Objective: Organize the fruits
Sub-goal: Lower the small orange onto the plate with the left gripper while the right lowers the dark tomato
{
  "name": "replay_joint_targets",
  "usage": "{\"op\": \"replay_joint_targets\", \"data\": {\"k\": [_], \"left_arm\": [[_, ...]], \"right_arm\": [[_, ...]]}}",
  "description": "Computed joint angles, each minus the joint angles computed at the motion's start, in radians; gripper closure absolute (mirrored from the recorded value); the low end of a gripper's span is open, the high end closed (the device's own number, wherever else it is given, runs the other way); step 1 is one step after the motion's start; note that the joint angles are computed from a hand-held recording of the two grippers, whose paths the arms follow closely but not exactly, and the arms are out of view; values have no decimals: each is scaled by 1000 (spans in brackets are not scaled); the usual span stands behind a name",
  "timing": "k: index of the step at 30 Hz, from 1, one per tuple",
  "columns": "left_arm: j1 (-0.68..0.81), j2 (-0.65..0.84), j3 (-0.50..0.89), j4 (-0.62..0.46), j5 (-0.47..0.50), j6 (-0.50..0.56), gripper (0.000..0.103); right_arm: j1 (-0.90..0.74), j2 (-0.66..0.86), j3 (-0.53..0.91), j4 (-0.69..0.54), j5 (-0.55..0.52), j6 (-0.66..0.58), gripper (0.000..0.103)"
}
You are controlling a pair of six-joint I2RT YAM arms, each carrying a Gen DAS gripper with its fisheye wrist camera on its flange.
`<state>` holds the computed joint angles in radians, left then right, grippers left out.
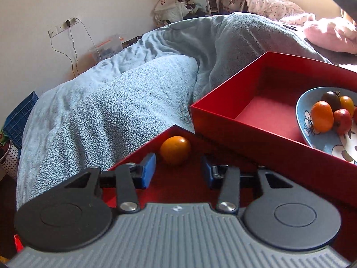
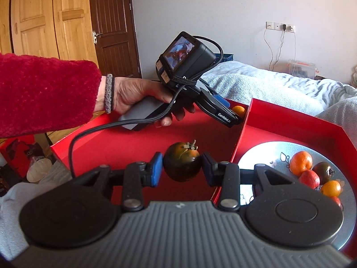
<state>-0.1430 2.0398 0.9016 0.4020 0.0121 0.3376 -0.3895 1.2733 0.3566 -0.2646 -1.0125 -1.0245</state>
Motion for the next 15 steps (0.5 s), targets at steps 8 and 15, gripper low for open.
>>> {"op": "replay_joint_targets", "data": {"k": [8,15], "left_arm": [[15,63,61,12,16,-22,54],[-3,60,30,69,-18,-37,65]], "right_arm": [[2,-45,-21,-10,1,18,61],[9,-73,-32,-7,10,43,61]]}}
